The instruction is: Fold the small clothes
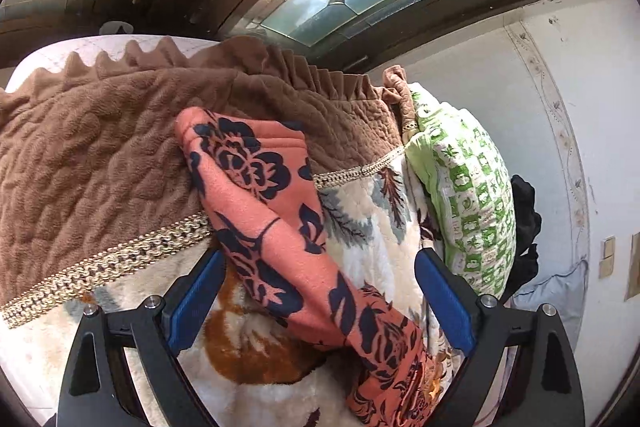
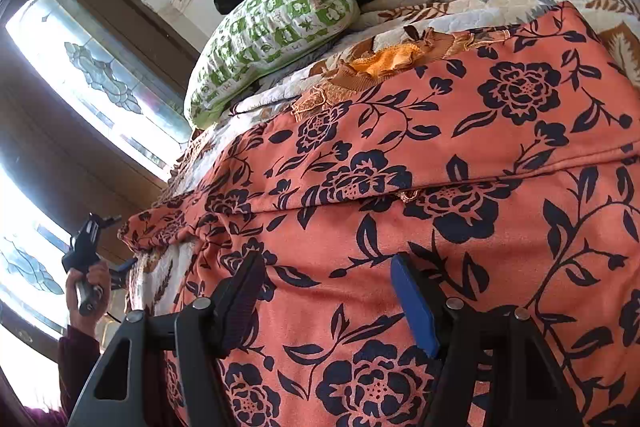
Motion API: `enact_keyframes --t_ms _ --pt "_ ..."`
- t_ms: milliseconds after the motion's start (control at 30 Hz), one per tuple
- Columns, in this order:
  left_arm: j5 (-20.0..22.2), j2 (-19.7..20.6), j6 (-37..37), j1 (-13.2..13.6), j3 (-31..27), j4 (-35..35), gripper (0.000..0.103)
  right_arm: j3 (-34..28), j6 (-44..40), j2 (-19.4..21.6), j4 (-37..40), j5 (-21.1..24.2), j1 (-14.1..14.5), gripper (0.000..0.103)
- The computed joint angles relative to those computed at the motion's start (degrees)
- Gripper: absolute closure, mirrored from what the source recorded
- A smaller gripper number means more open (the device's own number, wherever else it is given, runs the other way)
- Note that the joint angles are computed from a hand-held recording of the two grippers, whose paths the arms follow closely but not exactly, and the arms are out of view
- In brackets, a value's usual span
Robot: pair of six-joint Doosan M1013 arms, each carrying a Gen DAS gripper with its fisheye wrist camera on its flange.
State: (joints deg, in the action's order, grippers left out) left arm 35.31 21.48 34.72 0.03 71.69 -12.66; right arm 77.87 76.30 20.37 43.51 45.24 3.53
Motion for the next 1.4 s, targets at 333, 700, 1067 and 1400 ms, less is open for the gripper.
enact_keyframes --t_ms 333,700,1067,1400 --pt "1.9 2.7 3.0 -0.3 -3.3 -1.6 0.092 0.4 0.6 -0.3 -0.5 -1.2 0.7 0.034" --pt "-4.1 4.2 21.0 -11.8 -13.4 10.7 0.094 3.1 4.7 -2.5 5.1 -8.1 -1.5 0.034" --pt "25.0 19.4 52.7 -25.3 -35.6 -5.9 0.057 8.9 13.7 -6.2 12.5 -19.2 -7.5 0.034" --pt "11.3 12.7 40.2 -20.5 -25.5 -4.0 0.025 1.9 14.2 -1.7 6.8 -9.9 -8.8 0.025"
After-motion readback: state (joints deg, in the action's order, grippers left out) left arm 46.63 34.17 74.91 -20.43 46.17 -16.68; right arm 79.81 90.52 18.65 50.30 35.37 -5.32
